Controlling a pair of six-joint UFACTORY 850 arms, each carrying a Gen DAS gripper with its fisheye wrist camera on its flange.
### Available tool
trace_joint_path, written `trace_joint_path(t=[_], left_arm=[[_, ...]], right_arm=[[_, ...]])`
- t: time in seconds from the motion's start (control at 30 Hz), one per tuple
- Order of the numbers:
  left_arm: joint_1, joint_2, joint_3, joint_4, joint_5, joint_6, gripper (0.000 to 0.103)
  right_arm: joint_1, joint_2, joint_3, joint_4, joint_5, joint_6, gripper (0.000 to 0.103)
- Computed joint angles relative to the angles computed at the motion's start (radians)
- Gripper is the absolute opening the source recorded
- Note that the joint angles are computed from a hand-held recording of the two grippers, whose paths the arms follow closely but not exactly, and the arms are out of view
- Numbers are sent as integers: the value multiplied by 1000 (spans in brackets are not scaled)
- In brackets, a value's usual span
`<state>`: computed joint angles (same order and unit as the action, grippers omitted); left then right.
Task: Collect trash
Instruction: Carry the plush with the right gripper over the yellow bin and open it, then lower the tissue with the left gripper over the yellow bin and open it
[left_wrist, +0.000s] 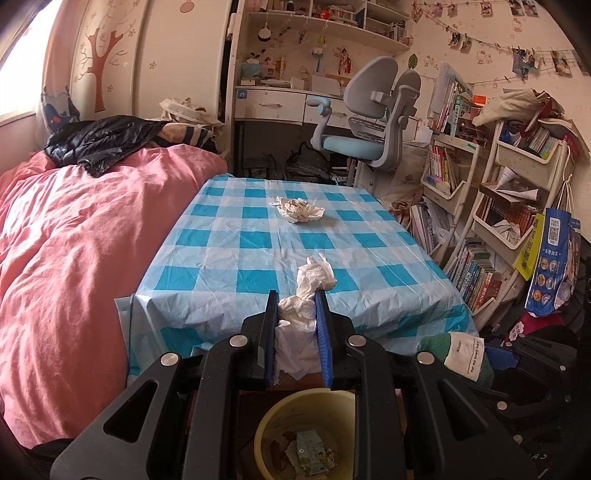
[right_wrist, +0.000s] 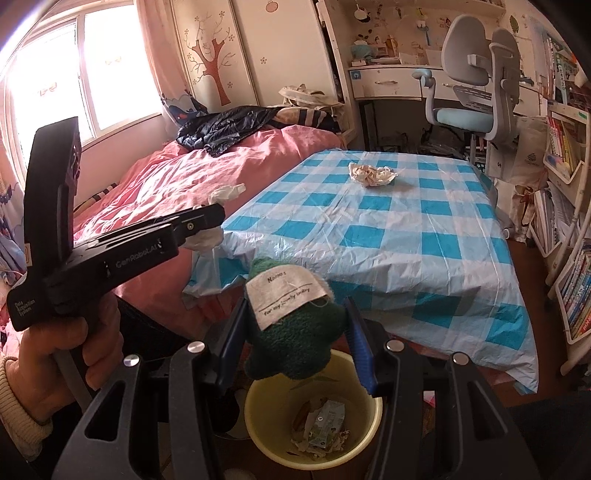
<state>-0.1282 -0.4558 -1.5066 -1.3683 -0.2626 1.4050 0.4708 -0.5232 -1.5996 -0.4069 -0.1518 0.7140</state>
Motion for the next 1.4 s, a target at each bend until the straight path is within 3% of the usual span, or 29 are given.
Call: trace_joint_path(t=[0.33,0.6,0.7,0.87,1.03,1.23,1.4], left_arm=[[8,45,66,-197,-2,180,18],[17,37,63,-154,-18,107,18],[13,37,67,-126,-15,87,18],[4,32,72,-3,-24,-23,18],[-17,20,73,213,-29,-211,18],[-44,-12,58,526,-66,-502,18],[-59,-27,55,662,-99,-615,18]], right_arm=[[20,21,34,-19,-31,20,50],[23,-10,1,103,-81,-108,54],[24,-24,-15,98,-114,-103,64],[24,-13,-1,-109,-129,130,84],[31,-4,4,-346,-192,383,94],[32,0,5,-461,-258,503,95],[28,8,14,-515,-272,558,95]])
